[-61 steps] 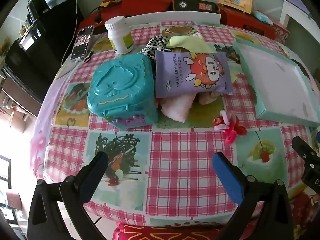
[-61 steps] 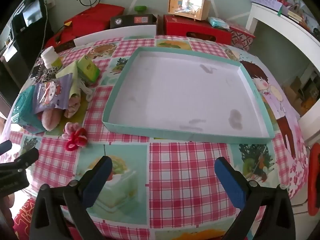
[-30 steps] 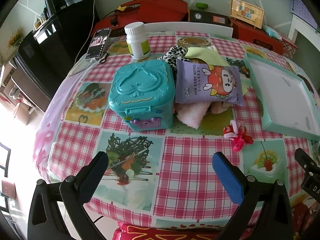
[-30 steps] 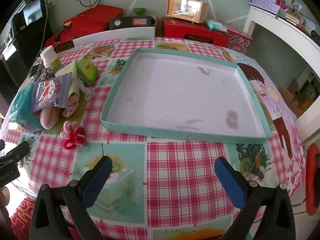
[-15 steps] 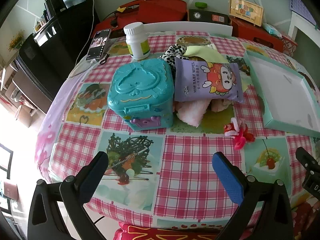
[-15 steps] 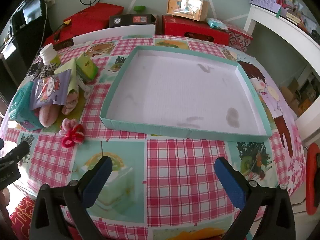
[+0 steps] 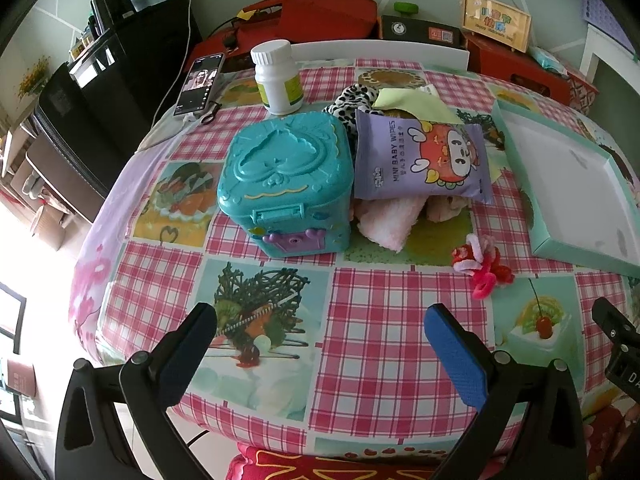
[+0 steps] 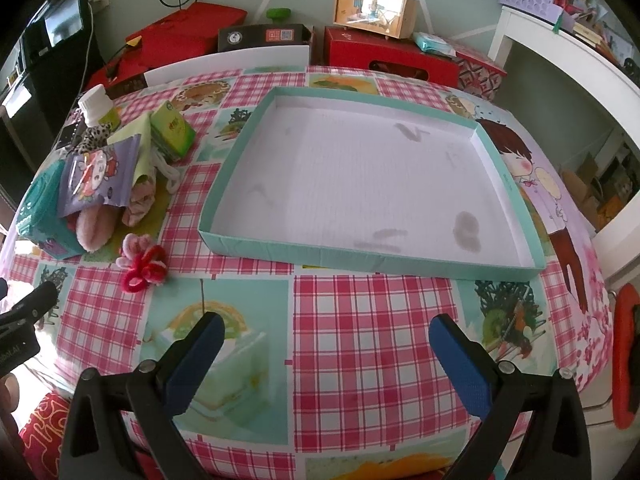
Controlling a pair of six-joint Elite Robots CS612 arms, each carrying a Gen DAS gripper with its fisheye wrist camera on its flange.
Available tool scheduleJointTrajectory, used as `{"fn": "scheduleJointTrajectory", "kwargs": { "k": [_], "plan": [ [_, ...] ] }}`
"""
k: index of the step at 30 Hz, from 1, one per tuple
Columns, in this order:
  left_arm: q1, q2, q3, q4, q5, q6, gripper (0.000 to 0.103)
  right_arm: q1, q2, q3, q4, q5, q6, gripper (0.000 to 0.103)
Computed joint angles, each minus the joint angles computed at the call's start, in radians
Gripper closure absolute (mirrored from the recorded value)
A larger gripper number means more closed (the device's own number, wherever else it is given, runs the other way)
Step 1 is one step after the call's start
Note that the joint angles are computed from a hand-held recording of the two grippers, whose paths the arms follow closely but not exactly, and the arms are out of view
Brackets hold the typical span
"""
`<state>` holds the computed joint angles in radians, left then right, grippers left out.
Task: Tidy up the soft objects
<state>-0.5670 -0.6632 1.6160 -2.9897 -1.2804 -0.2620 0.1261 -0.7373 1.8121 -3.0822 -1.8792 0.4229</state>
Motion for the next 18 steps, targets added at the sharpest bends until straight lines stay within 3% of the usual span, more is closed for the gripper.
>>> {"fn": "scheduleJointTrajectory", "kwargs": {
  "k": [18],
  "plan": [
    [0.002,-0.001,0.002,-0.007,-0.007,0.001,0.0,0.0,0.0,-0.002,0.009,0.002,0.002,0.0]
  ]
}}
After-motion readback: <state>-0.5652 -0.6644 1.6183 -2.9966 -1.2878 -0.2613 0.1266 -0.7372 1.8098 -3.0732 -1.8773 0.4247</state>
